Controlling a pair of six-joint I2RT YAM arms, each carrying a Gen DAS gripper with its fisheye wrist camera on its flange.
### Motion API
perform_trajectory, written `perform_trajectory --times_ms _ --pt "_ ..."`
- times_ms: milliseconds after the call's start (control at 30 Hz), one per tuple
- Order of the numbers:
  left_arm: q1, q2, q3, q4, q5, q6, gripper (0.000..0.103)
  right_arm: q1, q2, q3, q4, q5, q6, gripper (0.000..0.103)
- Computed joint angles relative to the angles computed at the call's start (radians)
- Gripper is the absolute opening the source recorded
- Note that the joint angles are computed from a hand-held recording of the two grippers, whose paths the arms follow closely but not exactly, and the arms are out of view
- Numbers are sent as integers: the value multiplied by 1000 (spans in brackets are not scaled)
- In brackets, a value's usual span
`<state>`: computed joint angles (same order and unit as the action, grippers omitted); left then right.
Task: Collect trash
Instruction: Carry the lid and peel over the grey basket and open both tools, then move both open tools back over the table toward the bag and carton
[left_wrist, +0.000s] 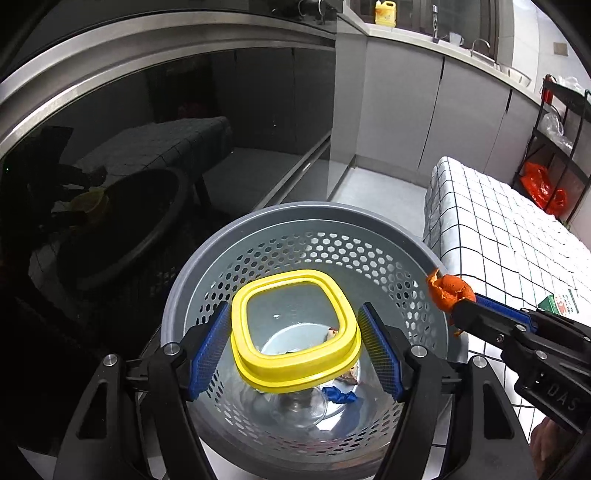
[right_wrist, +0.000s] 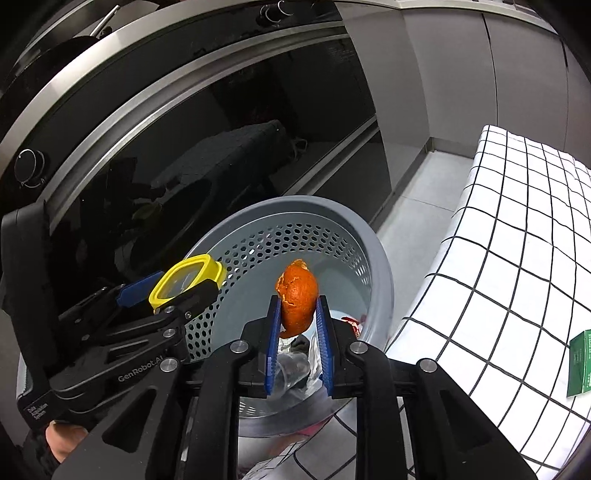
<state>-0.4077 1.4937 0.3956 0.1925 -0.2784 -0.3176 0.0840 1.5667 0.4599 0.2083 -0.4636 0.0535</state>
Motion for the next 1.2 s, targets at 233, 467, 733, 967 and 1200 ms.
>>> perform_trajectory --times_ms 233,467,733,967,1200 --pt "52 -17 -9 -1 32 -11 80 -19 -16 -23 28 -12 12 43" --pt "46 -18 -13 3 22 -12 80 -22 -14 -31 39 -8 18 43" --pt "44 -21 -8 -5 29 -19 80 -20 -27 -40 35 0 19 43" --pt "27 -26 -3 -7 24 -28 80 -41 -51 -56 22 5 6 43" --pt "-36 -36 2 -6 0 -54 80 -144 -171 -113 -34 -10 -52 48"
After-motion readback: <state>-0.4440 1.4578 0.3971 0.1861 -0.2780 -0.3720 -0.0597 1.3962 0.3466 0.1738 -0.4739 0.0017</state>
